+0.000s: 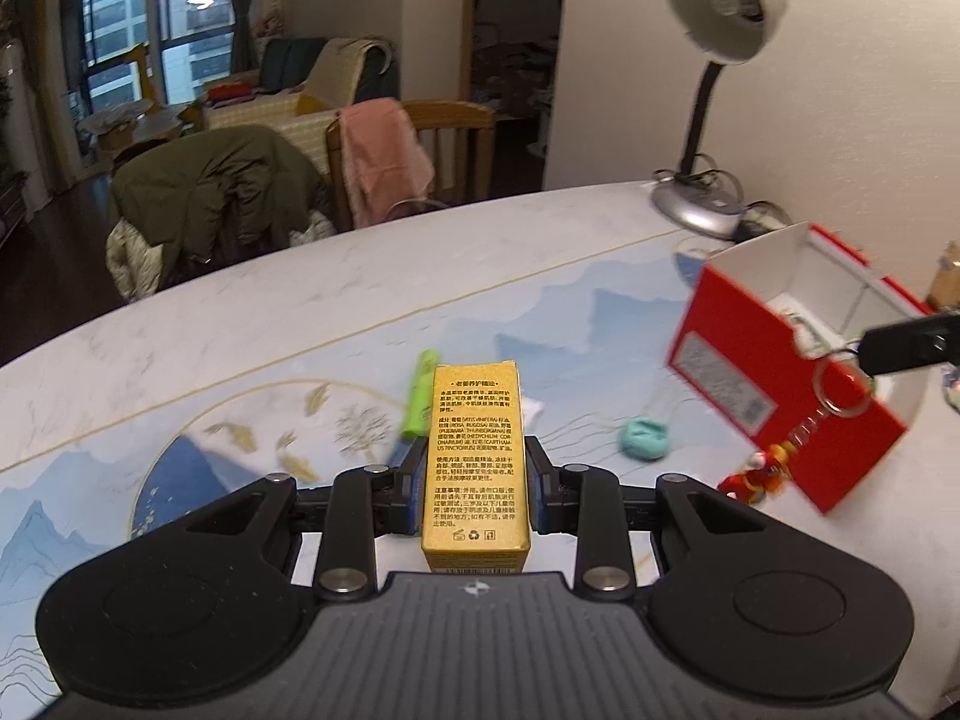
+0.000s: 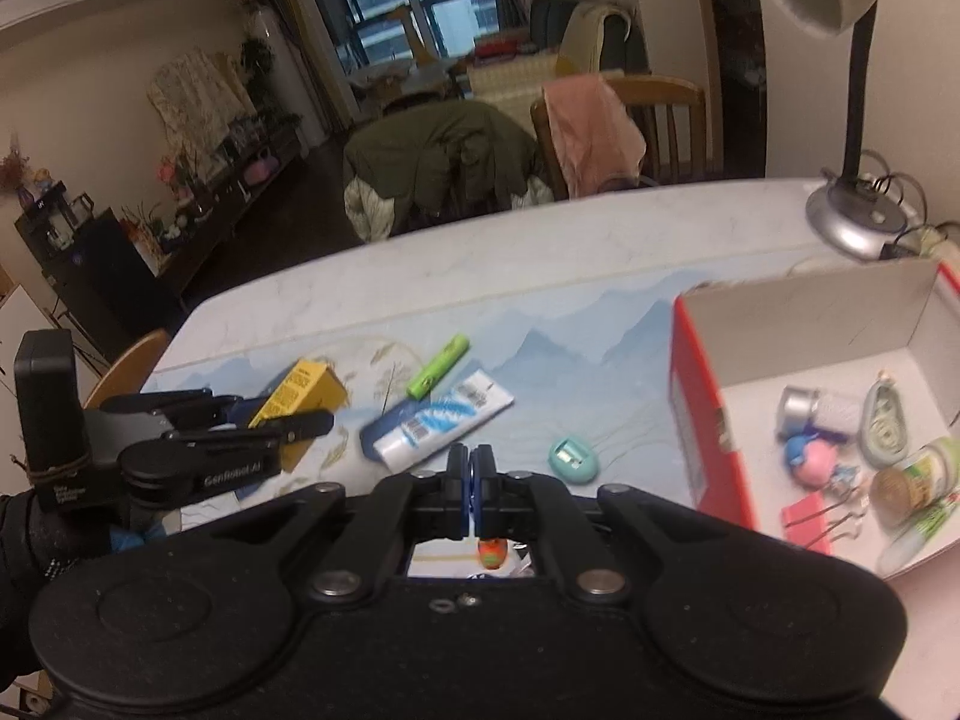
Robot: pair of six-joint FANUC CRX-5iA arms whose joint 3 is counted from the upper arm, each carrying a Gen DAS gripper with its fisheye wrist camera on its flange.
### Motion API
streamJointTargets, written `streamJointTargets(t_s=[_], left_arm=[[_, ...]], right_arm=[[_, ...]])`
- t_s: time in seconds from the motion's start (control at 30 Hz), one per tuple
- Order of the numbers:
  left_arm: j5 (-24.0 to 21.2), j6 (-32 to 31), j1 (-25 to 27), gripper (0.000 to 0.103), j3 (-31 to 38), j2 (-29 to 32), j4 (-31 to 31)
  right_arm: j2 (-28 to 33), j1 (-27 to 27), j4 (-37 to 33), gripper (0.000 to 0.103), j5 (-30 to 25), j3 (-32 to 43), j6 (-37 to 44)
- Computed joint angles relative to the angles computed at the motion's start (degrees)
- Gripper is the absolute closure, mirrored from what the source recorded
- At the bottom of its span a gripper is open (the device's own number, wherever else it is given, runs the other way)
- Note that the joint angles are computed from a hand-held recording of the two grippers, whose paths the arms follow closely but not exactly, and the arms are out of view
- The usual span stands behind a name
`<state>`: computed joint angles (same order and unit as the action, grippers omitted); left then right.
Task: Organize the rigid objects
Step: 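Carry the yellow box and sunglasses with both tools over the shoebox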
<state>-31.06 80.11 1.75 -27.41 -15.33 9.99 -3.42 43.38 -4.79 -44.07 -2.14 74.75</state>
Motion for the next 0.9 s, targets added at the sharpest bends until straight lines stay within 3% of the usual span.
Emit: streamJointTargets(t_s=[0.17,0.43,0.9], left_arm=[[-1.1,1.2,-3.4,0.073,2.4,0.5,0.1],[-3.3,9.4,-10.6,0.073,9.4,4.0,-7.1],[-8.3,21.3,-22.1,0.073,24.4,15.6,-17.5]], right_arm=[[-1.5,-2.0,-0.6,0.102,0.8,0.0,2.3],[-2.7,-7.1,-2.7,0.102,1.9,1.3,7.0],[-1.0,-18.3,-11.8,0.102,-0.1,5.2,19.3]])
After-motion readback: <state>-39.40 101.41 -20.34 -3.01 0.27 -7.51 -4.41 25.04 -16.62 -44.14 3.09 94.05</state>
